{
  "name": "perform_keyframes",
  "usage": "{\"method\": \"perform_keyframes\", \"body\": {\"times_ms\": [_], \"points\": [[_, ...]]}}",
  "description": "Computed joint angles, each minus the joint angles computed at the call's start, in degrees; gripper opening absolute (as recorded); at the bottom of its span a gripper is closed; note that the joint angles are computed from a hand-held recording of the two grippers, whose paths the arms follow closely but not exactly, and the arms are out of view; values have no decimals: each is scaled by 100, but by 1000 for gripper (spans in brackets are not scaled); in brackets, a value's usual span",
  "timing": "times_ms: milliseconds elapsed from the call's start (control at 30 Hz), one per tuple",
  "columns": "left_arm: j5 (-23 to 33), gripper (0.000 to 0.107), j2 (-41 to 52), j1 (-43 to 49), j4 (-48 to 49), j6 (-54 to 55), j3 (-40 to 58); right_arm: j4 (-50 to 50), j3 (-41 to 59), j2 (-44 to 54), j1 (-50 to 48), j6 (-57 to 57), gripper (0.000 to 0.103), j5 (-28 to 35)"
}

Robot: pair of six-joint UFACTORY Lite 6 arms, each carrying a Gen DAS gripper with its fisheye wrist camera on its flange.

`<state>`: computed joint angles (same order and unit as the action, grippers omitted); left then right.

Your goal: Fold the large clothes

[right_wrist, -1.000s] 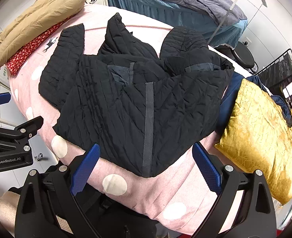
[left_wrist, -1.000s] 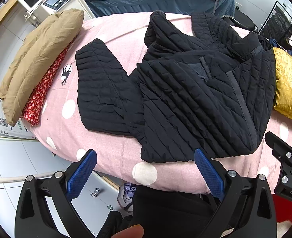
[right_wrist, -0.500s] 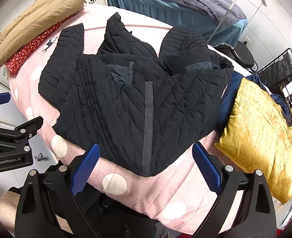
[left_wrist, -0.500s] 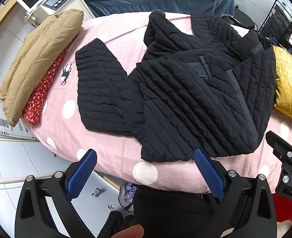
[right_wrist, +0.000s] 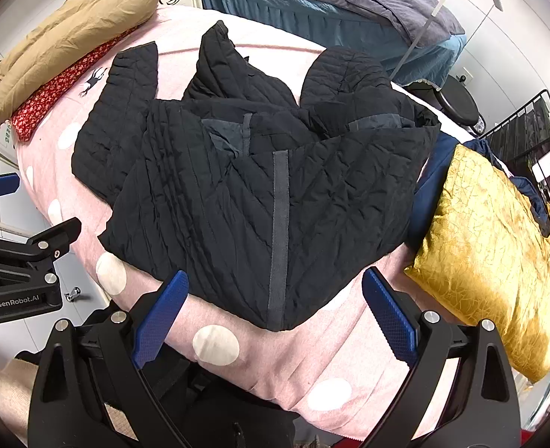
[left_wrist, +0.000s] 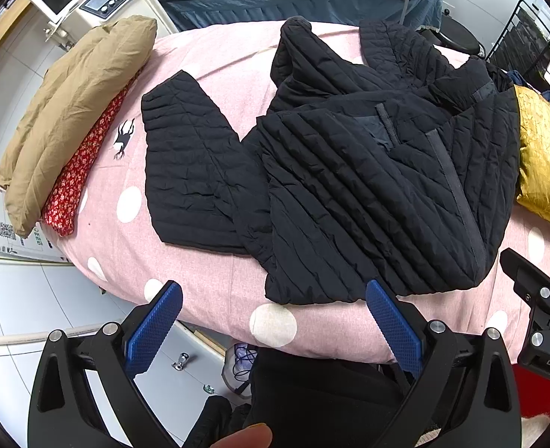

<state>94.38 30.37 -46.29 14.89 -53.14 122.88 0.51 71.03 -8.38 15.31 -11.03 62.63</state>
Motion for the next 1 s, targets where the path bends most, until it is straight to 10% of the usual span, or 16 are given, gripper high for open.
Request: {"method": "perform_keyframes", "body": {"times_ms": [1000], "points": [[-71, 97, 16, 29, -64, 28, -63, -58, -136, -11, 55, 83, 93, -35]]}}
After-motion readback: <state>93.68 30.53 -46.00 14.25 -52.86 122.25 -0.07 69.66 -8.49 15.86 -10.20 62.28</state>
